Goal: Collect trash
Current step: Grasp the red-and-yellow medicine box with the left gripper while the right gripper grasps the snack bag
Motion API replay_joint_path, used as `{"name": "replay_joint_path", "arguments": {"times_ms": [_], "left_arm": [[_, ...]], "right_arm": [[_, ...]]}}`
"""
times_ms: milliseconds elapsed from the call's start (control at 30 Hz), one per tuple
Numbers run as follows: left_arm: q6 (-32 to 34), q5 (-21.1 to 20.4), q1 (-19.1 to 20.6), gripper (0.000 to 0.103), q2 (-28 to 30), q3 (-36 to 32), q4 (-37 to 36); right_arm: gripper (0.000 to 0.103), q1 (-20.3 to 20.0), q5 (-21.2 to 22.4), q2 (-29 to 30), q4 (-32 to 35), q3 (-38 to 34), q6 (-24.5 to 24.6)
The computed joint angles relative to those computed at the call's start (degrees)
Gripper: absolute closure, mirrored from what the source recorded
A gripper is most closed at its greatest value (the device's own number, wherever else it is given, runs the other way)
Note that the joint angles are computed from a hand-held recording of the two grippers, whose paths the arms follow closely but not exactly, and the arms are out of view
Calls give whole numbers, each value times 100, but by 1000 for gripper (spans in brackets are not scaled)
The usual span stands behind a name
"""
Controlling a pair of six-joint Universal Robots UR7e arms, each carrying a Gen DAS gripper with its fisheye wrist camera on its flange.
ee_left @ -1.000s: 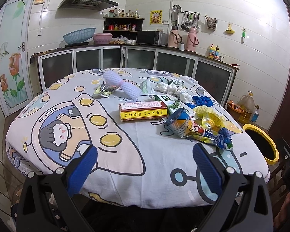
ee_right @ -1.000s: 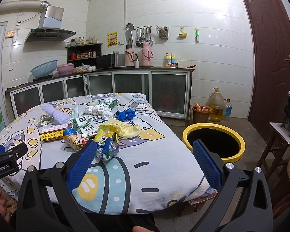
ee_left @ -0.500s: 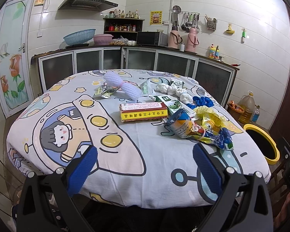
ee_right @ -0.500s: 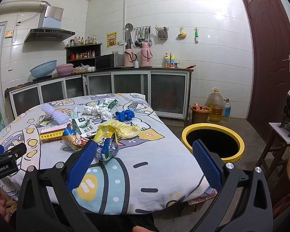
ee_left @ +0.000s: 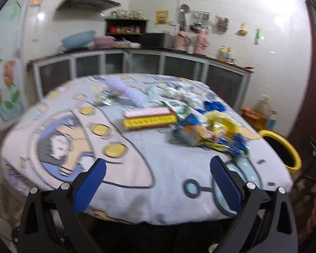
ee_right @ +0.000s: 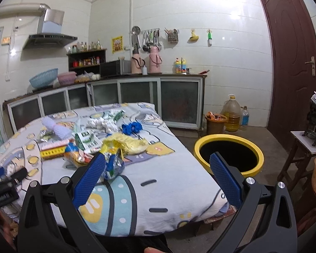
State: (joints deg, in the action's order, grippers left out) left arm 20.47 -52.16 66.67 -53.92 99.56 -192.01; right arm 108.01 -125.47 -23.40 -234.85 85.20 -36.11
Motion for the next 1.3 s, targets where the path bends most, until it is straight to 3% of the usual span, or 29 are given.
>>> {"name": "replay_joint_path", "arguments": {"times_ms": [167, 267, 400, 500, 600, 700, 767, 933, 1167, 1300], "left_arm": [[-417, -1022, 303, 8, -132, -161, 888], [-264, -1258, 432, 8, -118, -352, 988], [461, -1275, 493, 8, -97, -560, 842], [1028, -1547, 612, 8, -143, -943, 1597], [1404, -1624, 736, 8, -37, -1512, 2582], [1470, -2069, 947, 8, 137, -2249, 3771], [1616, -2215, 1032, 8, 331, -2794, 4496], [2154, -1717, 1029, 8, 850, -3662, 4825], [2494, -1865, 1083, 8, 1666, -5265, 6057], [2722, -1894, 1083, 8, 2183, -6243, 6783]], "right_arm": [[8, -262, 1301, -619, 466, 656, 628], [8, -512, 2166, -1136, 1733, 901, 1192], [8, -567, 2101, -1233, 3006, 629, 827], [8, -557, 1883, -1125, 3911, 284, 390], [8, -647, 1997, -1089, 4759, 53, 652], [8, -764, 2304, -1038, 5491, -220, 1002], [8, -797, 2389, -977, 5741, -406, 1098], [8, -798, 2462, -835, 6227, -797, 1183], [8, -772, 2334, -522, 6919, -1403, 1129], [16, -751, 2176, -366, 7168, -1682, 1071]]}}
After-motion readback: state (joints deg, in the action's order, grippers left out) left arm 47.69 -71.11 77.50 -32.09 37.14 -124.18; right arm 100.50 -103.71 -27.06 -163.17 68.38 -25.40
